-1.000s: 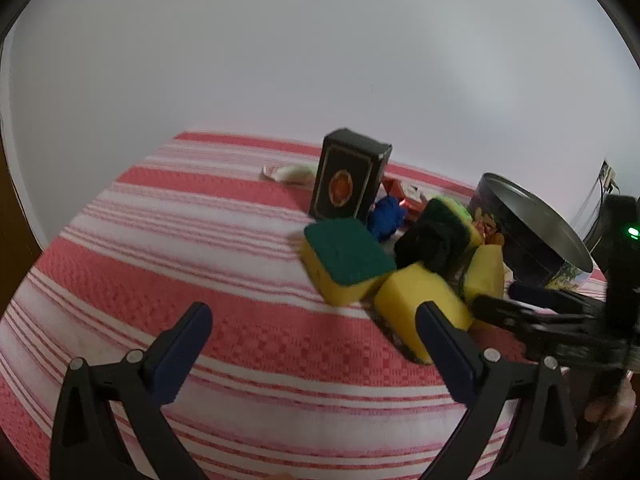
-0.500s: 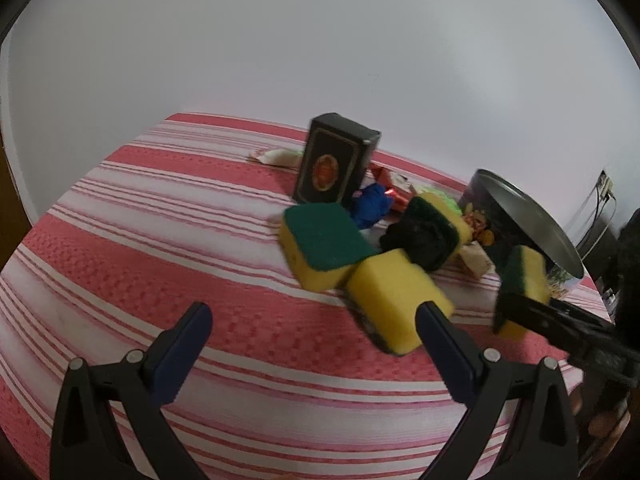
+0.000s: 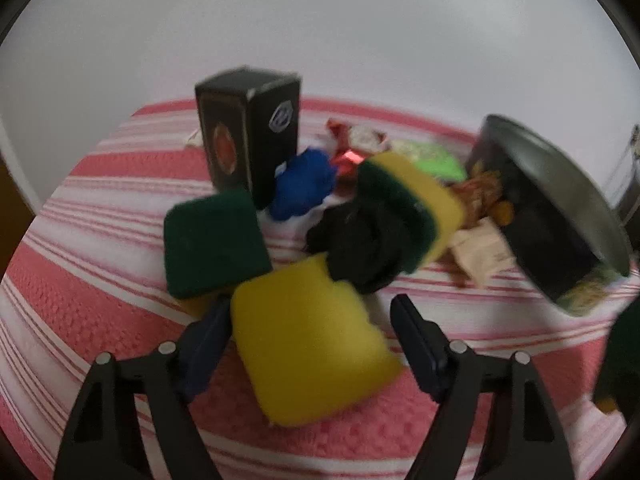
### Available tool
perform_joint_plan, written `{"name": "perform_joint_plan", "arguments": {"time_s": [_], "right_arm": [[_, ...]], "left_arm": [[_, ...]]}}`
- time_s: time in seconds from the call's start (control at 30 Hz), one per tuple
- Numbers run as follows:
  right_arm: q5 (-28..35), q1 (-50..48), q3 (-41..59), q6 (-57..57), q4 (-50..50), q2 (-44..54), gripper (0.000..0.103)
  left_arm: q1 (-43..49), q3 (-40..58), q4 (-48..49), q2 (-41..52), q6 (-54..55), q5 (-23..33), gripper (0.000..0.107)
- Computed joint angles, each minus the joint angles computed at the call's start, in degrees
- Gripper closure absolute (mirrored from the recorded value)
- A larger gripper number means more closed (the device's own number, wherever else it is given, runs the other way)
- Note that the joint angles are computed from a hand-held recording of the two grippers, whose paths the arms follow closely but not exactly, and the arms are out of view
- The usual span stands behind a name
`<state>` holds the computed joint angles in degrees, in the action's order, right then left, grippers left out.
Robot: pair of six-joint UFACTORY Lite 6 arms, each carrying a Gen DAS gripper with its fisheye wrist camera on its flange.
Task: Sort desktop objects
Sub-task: 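Grasp a yellow sponge with the right gripper and lift it, then carry the yellow sponge over the metal tin and open the right gripper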
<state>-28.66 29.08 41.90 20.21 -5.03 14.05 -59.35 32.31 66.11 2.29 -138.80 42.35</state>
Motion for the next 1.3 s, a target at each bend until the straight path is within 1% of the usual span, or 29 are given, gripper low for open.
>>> {"name": "perform_joint_plan", "arguments": {"time_s": [0.03,0.13,0.17,0.2,0.27,0.37,0.43,0.47,0.5,0.53,0.57,0.6,0.63,0.7,0.73,0.8,0.9,0.97,1.1,1.17,1.2,1.3], "right_arm": [[-0.36,-0.85,-0.23,1.78,-1.81,0.06,0.026],[-2.17,-3.1,-1.3,6.36,-6.37,0.66,0.026],[-2.64,-3.93,-1.15,8.13,-7.96,1.23,0.026],[-3.19,-4.67,-1.74,9.83,-9.6,1.04,0.026],[-4.57,-6.13,-2.57,12.68,-12.45,0.93,0.026],[-6.16,-6.18,-3.63,12.59,-11.69,0.68,0.026],[-6.56,-6.33,-4.99,11.3,-10.63,-0.74,0.026],[-6.93,-6.3,-5.95,10.05,-9.37,-1.7,0.026],[-7.25,-6.57,-6.55,9.45,-9.0,-2.18,0.026],[-7.37,-6.78,-7.34,8.63,-8.27,-3.01,0.026],[-7.27,-6.95,-8.19,7.94,-7.56,-4.0,0.026],[-7.31,-7.53,-8.89,7.91,-7.84,-4.78,0.026],[-7.22,-8.04,-9.75,7.29,-7.37,-5.9,0.026],[-6.65,-9.03,-10.96,5.5,-6.0,-8.13,0.026],[-6.39,-9.2,-11.36,4.33,-4.88,-9.1,0.026],[-5.84,-9.81,-12.34,0.93,-1.88,-11.45,0.026],[-5.28,-11.1,-13.6,-5.31,3.92,-14.79,0.026],[-4.65,-13.57,-13.65,-6.6,4.56,-16.6,0.026],[-4.35,-16.86,-11.54,-9.68,7.26,-17.65,0.026],[-4.78,-16.77,-8.87,-16.0,13.17,-16.37,0.026],[-5.69,-16.41,-6.88,-20.37,17.13,-14.81,0.026],[-6.52,-15.87,-0.35,-26.3,21.65,-8.79,0.026]], "left_arm": [[1.09,-0.31,-0.49,-0.04,0.73,-1.65,0.03],[0.24,-1.73,-0.67,-1.79,-0.08,-0.66,0.034],[-0.42,-2.42,-1.23,-2.63,-0.35,-0.1,0.04],[-1.34,-3.93,-1.12,-4.35,-1.65,0.35,0.043],[-2.37,-6.53,0.09,-7.23,-3.98,0.2,0.046],[-4.83,-9.55,0.97,-10.81,-6.5,0.6,0.047],[-9.03,-12.51,1.56,-14.14,-10.98,2.26,0.047],[-11.32,-13.58,0.46,-15.94,-11.75,3.61,0.047],[-14.5,-13.71,-1.41,-16.61,-12.18,6.08,0.047],[-15.54,-13.29,-2.16,-16.16,-12.06,7.15,0.047],[-18.14,-12.21,-4.29,-15.62,-11.29,9.75,0.047],[-19.35,-11.3,-5.29,-15.23,-10.54,11.17,0.047],[-20.33,-9.38,-5.39,-13.59,-10.43,12.11,0.047],[-23.79,-7.0,-5.47,-13.54,-10.36,15.15,0.047],[-23.87,-5.91,-4.9,-12.8,-10.01,15.55,0.047],[-26.0,-1.99,-4.27,-11.27,-8.03,18.29,0.046],[-25.69,1.54,-1.49,-10.38,-5.99,19.54,0.046],[-25.21,6.22,0.07,-7.48,-3.26,20.85,0.046],[-21.77,14.59,4.66,-0.62,0.1,19.51,0.046],[-18.59,20.22,6.99,3.8,2.83,17.98,0.046],[-17.22,22.84,7.64,5.6,4.19,17.25,0.046],[-13.14,30.69,9.52,11.86,7.65,15.42,0.046]]}}
